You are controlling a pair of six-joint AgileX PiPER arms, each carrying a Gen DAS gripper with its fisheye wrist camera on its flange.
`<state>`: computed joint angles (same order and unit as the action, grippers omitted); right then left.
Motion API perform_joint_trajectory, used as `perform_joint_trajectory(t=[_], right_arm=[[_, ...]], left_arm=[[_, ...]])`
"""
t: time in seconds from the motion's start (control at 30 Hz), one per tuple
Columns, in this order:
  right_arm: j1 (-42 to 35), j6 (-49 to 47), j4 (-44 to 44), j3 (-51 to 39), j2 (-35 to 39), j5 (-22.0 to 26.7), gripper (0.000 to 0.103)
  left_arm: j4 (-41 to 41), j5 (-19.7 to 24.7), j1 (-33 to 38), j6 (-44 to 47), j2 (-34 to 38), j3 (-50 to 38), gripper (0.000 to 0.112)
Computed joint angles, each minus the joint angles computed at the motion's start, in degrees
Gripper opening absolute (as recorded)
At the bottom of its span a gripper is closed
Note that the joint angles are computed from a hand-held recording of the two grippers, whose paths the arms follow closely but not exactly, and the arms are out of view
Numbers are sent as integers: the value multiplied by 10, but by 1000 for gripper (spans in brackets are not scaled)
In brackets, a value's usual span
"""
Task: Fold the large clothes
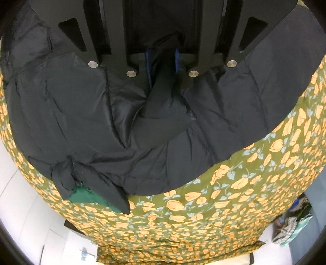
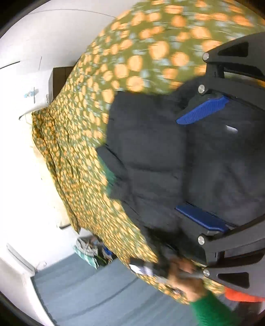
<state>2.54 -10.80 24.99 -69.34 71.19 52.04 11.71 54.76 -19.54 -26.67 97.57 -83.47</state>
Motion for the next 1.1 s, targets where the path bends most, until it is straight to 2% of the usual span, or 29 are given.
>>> perform_joint_trajectory(t=[0.07, 0.17, 0.27, 0.47, 0.6, 0.73, 0.93, 1.03, 1.1], right_arm=[[-6, -10, 10, -55, 68, -10, 83], [7, 4, -22, -147, 179, -47, 83], [22, 13, -57, -209, 262, -51, 83], [25, 58, -89, -245, 397, -56, 83], [49, 83, -141, -222, 397, -80, 83], [52, 73, -152, -221, 371, -43, 83], [31, -65, -63, -122, 245, -8, 83], [29, -95, -42, -83, 228, 2, 83], [28, -77, -59, -73, 258, 4, 83]], left_arm=[[4, -14, 3, 2, 8, 3, 20], [9, -26, 4, -2, 14, 7, 25], [11, -52, 6, -12, 12, 30, 29], [51, -120, -5, -38, -5, 97, 34], [85, -132, -16, -65, -5, 110, 34], [94, -144, -17, -74, -9, 119, 34], [117, -159, -22, -100, -12, 134, 34], [134, -161, -27, -117, -10, 138, 34], [143, -158, -32, -123, -8, 136, 35]])
